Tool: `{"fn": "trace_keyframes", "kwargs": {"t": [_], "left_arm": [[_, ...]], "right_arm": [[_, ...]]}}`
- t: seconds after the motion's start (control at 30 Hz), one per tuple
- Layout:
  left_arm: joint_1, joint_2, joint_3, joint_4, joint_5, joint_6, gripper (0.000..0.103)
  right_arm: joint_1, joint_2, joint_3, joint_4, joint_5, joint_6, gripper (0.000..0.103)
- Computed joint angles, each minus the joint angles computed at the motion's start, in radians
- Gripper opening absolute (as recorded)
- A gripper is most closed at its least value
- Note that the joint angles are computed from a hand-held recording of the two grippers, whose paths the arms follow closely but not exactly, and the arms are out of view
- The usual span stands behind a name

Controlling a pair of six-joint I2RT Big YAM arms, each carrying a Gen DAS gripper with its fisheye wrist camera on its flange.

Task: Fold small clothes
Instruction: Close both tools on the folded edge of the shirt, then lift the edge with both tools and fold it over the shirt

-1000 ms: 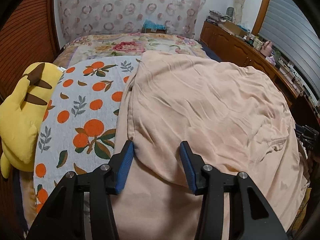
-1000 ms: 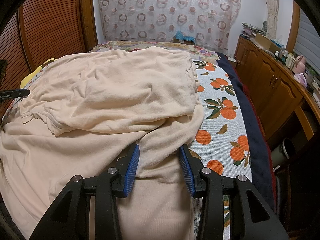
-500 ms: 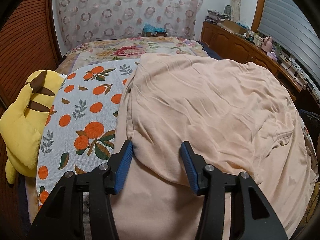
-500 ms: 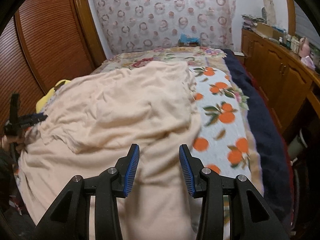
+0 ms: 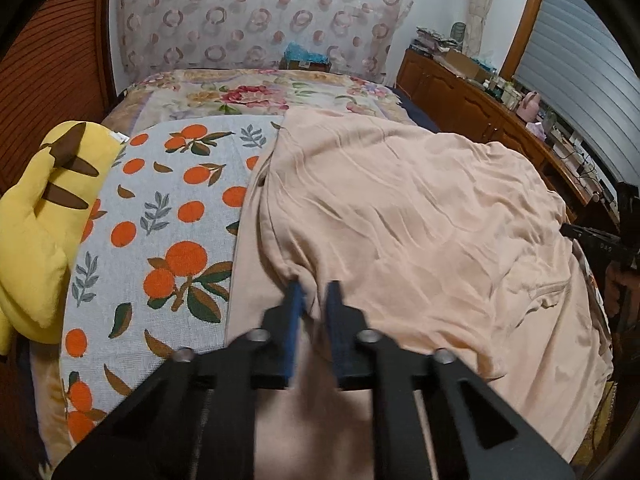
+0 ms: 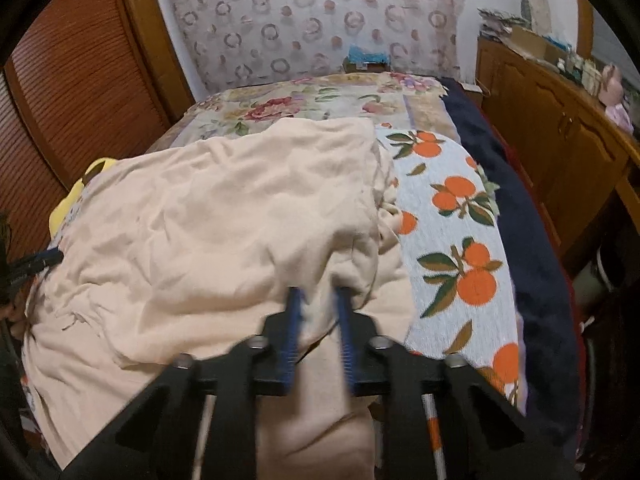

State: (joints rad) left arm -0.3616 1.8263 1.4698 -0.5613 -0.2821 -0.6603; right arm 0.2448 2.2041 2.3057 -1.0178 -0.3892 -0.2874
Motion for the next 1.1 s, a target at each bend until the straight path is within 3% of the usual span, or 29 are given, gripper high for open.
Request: {"fn": "trace_keyframes", "kwargs": {"t": [0.07, 0.2, 0.3, 0.47, 0.7, 1.0, 1.1], "left_arm": [[-0.004, -0.015, -0.015, 0.034, -0.001, 0.017, 0.008], [-0.030, -0.077, -0.057, 0.110, -0.072, 0.040, 0.007], [-0.046, -0.115, -0.069, 0.131, -0.097, 0.060, 0.006], [-0.061, -0.154, -0.081, 0.152, -0.132, 0.083, 0.006], [-0.055, -0.135, -0.063, 0.130, -0.129, 0.095, 0.006], [-0.049, -0.101, -0.050, 0.111, -0.109, 0.075, 0.006], [-0.052, -0.102, -0.050, 0.111, -0.114, 0.076, 0.006]], "right_arm": [[0.004, -0.026, -0.048, 0.061, -0.001, -0.009, 0.005], [0.006, -0.125, -0.214, 0.242, -0.011, -0.008, 0.004], [0.009, -0.192, -0.313, 0.350, -0.012, -0.012, 0.004], [0.007, -0.250, -0.388, 0.434, -0.020, -0.007, 0.004], [0.006, -0.121, -0.202, 0.289, 0.001, 0.053, 0.004], [0.037, 0.205, 0.397, -0.064, 0.071, 0.072, 0.005], [0.050, 0.189, 0.387, -0.039, 0.047, 0.062, 0.004]]}}
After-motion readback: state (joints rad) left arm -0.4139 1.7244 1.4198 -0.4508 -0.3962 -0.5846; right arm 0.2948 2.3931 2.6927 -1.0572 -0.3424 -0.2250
